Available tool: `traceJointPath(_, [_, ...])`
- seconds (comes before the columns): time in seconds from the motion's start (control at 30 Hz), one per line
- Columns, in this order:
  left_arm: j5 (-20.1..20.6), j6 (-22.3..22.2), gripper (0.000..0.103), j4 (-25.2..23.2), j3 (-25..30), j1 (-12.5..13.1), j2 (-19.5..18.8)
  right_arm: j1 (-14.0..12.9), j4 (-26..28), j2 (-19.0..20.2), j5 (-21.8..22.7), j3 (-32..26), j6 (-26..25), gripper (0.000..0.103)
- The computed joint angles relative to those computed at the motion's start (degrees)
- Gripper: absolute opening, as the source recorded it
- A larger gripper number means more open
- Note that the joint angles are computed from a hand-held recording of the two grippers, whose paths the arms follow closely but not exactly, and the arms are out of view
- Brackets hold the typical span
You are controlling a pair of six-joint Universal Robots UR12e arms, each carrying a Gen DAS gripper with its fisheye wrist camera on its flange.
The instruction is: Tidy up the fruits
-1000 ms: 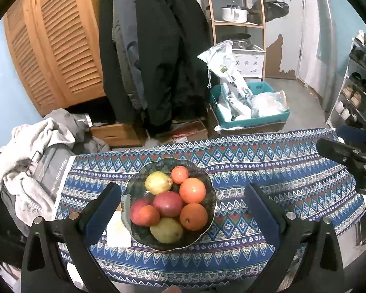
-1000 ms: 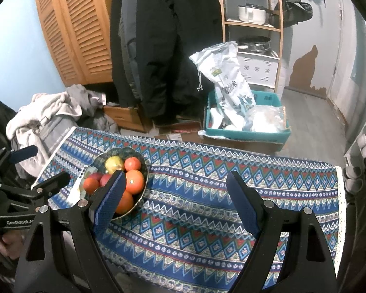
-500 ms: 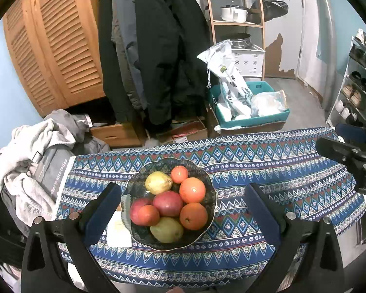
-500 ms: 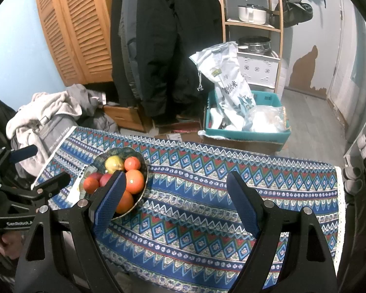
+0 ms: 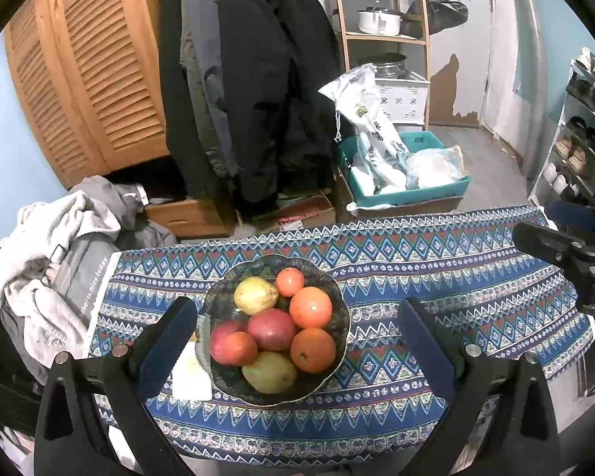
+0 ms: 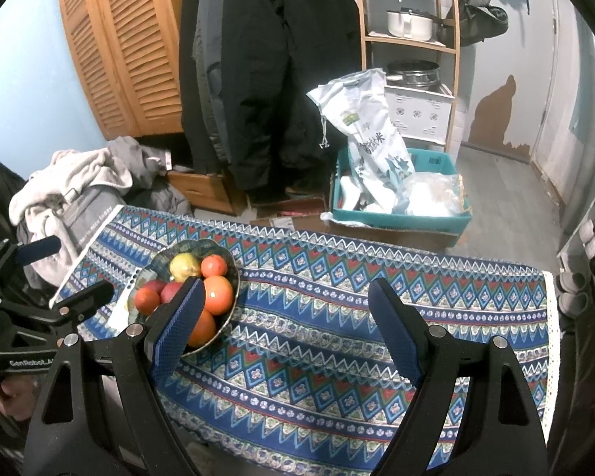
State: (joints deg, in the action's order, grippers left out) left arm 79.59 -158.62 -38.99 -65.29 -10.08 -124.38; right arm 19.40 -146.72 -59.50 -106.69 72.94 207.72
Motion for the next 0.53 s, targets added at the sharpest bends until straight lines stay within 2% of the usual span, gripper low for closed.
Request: traceJointPath(0.53, [-0.28,0.15,0.102,-0.49,0.25,-0.05,-0.2,0.0,-0.03,-0.14,0.06,0.29,-0.08,0.083])
